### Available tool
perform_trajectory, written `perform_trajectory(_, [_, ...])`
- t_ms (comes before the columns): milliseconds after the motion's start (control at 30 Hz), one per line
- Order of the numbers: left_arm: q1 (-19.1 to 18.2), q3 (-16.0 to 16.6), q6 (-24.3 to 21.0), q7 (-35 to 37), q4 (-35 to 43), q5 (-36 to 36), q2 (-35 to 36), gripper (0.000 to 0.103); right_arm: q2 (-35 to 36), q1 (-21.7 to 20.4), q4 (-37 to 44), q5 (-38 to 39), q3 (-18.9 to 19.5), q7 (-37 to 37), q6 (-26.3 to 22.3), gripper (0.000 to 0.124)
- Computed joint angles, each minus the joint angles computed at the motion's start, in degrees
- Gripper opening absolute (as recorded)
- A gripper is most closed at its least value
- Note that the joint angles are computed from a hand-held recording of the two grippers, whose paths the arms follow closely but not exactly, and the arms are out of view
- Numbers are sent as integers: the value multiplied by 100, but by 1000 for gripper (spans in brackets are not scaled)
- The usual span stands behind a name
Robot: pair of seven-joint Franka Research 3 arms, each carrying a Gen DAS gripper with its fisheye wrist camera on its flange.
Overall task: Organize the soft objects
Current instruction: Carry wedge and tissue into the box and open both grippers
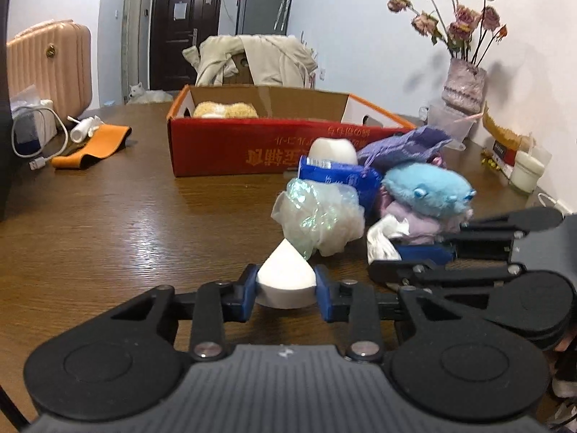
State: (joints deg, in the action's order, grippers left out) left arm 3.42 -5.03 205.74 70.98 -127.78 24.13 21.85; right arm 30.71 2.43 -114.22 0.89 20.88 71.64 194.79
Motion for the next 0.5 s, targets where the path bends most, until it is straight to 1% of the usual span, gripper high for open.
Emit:
perform_trajectory(67, [-118,99,163,113,-235,-153,-174,34,-174,-248,-347,-88,224,100,237,14])
perform_trajectory(200, [-323,210,490,410,-704,-557,-533,34,-606,-577,-1074,-472,411,575,816,14])
perform_trajectory(300, [-413,195,651,587,-927,-822,-726,34,-878,-703,-1499,-774,404,996,1269,14])
perform_trajectory(367, [-412,146,728,618,-1013,-866,-815,34,-996,-739,-1675,-987,364,1249,1475,14])
perform_trajectory(467, [-441,103,764,709,-1047,-926,-876,34,-1079,-706,-1753,-1254,227,1520,1581,14])
perform_trajectory(500, [-441,88,750,720,-1022,-925,-868,34,-1073,-625,-1730,-1258,147,1552,1598,14])
